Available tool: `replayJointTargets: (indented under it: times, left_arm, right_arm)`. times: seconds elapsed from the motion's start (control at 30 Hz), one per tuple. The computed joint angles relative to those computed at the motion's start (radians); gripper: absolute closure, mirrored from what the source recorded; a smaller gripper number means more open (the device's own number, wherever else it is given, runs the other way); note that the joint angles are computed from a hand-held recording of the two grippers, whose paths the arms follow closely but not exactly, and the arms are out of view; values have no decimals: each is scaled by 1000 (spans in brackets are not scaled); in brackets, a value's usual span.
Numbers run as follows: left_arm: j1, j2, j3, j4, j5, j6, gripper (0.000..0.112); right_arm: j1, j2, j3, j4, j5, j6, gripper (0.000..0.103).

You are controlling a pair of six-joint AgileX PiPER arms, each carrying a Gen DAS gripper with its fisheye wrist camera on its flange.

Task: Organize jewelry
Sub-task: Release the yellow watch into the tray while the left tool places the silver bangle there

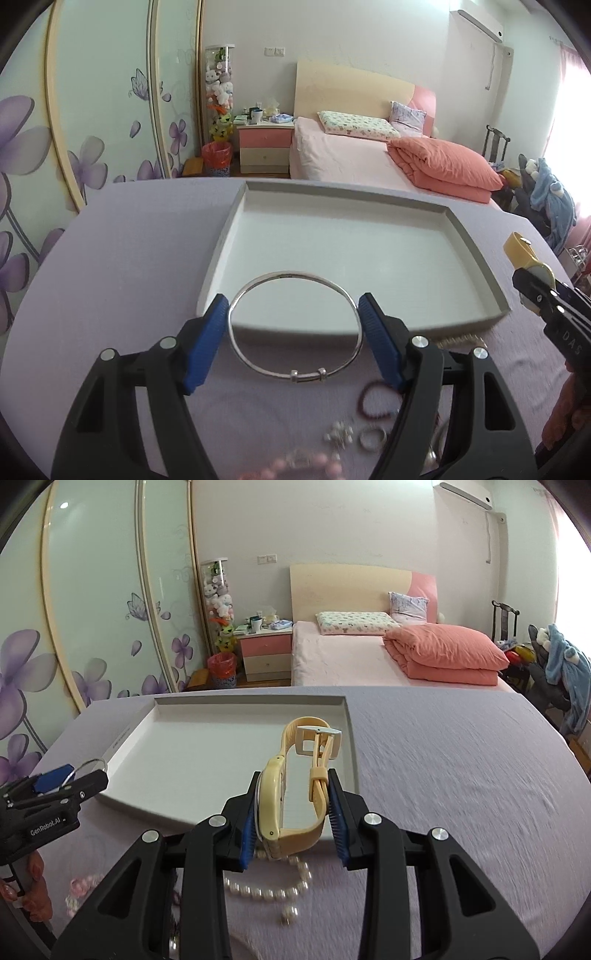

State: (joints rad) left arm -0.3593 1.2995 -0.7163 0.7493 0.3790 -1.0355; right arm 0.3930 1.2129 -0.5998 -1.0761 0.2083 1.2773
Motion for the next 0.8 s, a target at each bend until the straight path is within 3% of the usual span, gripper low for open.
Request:
replayJointTargets:
  times: [0.17, 0.23, 0.33, 0.67, 0.8]
  left_arm:
    - [66, 103, -87, -76, -39, 101, 42]
    - [102, 158, -134, -151, -54, 182, 42]
    - [138, 216, -171, -184, -87, 223, 42]
    - [144, 353, -291, -106, -67, 179, 42]
    - [154, 391, -327, -193, -65, 265, 42]
  right_arm:
    - [-16, 118, -63, -212, -32, 201, 68]
    - [-28, 164, -94, -216, -46, 201, 68]
    - [-53, 241, -149, -133, -59, 109, 68]
    - [-75, 371, -257, 172, -58, -168, 67]
    - [-74, 408, -298, 309, -26, -303, 66]
